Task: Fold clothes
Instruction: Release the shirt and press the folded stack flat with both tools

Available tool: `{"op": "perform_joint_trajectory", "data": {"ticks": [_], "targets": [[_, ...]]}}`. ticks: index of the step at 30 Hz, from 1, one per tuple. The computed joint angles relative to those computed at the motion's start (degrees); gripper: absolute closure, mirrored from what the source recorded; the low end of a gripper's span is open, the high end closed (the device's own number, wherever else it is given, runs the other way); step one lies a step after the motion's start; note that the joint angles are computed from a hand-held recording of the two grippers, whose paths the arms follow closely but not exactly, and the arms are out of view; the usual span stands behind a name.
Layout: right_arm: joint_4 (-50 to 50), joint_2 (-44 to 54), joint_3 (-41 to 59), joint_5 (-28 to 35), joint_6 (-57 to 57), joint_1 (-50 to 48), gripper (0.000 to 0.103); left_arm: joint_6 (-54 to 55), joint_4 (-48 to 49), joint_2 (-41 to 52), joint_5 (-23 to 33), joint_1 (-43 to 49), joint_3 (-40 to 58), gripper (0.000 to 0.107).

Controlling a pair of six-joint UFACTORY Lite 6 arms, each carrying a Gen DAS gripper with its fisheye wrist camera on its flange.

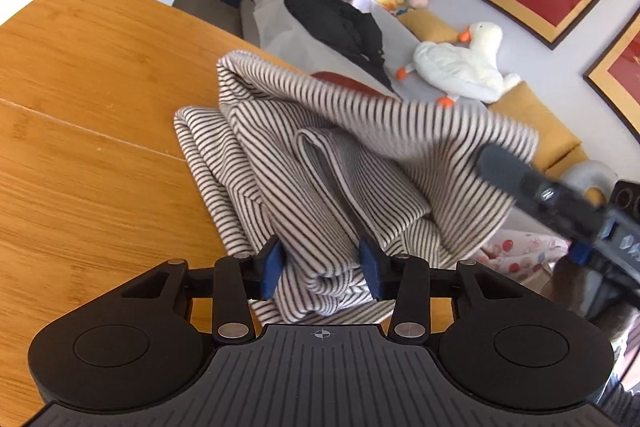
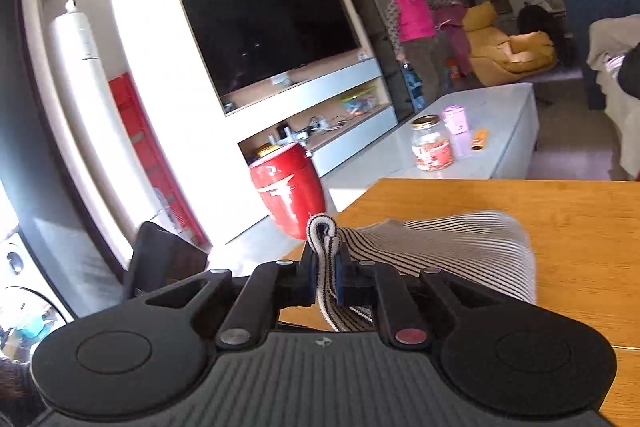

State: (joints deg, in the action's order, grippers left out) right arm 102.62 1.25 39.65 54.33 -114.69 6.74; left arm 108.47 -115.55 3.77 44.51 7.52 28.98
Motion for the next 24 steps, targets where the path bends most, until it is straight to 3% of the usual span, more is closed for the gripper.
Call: {"op": "perform_joint_trajectory", "data": {"ticks": [4, 7, 10, 17, 20, 24], "targets": [[1.45, 5.29, 0.79, -7.50, -0.24, 7.08, 0.094, 7.69, -6.32, 0.58, 0.31, -3.16, -1.97, 0.060], [2.06, 8.19, -0.26, -6.42, -0.42, 6.14, 0.094, 11.70, -5.60, -2.60, -1.62, -3.28, -4.57, 0.057], [3.67, 4.66, -3.16, -8.76, -4.65, 7.13, 0.094, 6.92, 4.96, -6.63, -0.76, 2.11, -6.98, 0.039], [28.56, -4.54, -12.64, -22.76, -35.15, 22.75, 0.092, -5.18, 15.45, -11.52, 2.84, 16.56, -4.91, 0.035], [43.97, -5.53, -14.81, -24.90, -50.42, 28.98, 0.092, -7.29, 13.40, -13.96, 4.23, 14.14, -1.77, 0.034], [55.57, -6.88, -16.48, -25.61, -62.42, 32.95, 0.090, -6.64, 7.40, -8.01, 0.90, 1.10, 6.78, 0.033]]}}
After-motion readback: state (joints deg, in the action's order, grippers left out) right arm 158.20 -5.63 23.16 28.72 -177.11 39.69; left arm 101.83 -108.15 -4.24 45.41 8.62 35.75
